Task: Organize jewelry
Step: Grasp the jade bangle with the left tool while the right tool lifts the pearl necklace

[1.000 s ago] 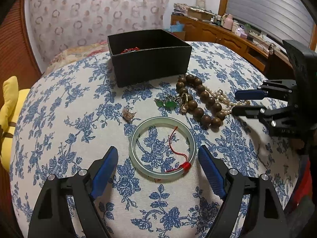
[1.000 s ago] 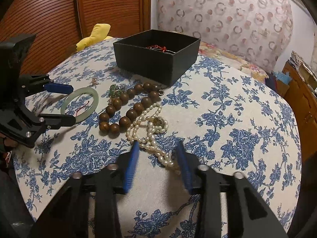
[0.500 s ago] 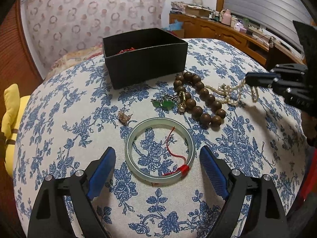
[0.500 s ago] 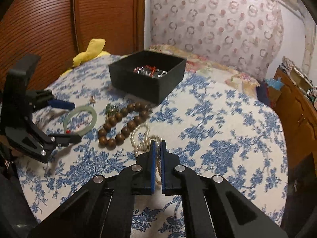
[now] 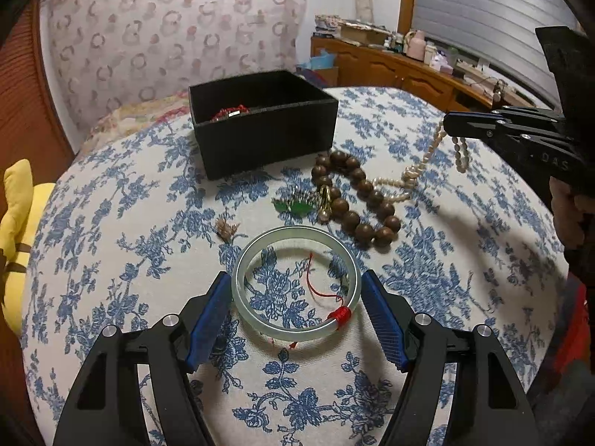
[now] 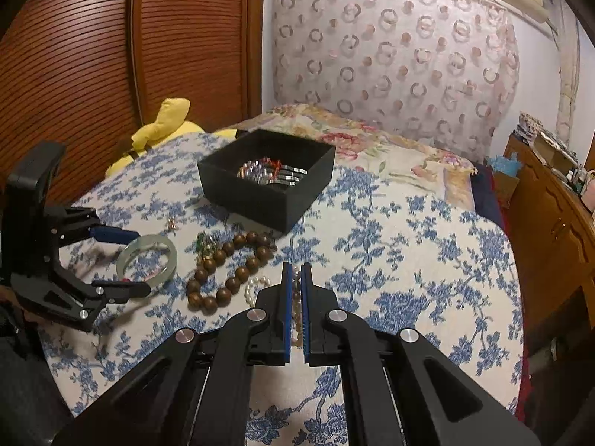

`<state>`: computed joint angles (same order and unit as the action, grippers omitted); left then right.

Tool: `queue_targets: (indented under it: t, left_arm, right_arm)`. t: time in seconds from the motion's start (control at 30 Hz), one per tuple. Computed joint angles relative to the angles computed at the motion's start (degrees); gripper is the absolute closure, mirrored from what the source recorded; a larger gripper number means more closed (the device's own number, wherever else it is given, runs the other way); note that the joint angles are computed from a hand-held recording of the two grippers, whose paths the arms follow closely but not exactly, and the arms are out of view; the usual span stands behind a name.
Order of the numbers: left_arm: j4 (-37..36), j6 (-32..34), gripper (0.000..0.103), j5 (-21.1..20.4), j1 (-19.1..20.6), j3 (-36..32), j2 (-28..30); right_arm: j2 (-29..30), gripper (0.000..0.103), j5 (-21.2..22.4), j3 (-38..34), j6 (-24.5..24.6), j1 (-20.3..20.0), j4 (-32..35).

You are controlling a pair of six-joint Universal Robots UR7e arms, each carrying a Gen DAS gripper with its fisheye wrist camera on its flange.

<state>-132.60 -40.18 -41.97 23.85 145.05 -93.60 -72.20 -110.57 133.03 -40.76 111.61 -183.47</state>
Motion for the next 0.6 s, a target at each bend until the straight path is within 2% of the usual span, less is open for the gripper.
queue_targets:
  t: [0.6]
  left_arm:
    - [1.4,-0.2,0.035,6.2,-1.7,-2.9,-3.4]
  right_arm:
    - [0.0,0.098,0.7,-4.8,-0.4,5.8,-1.7]
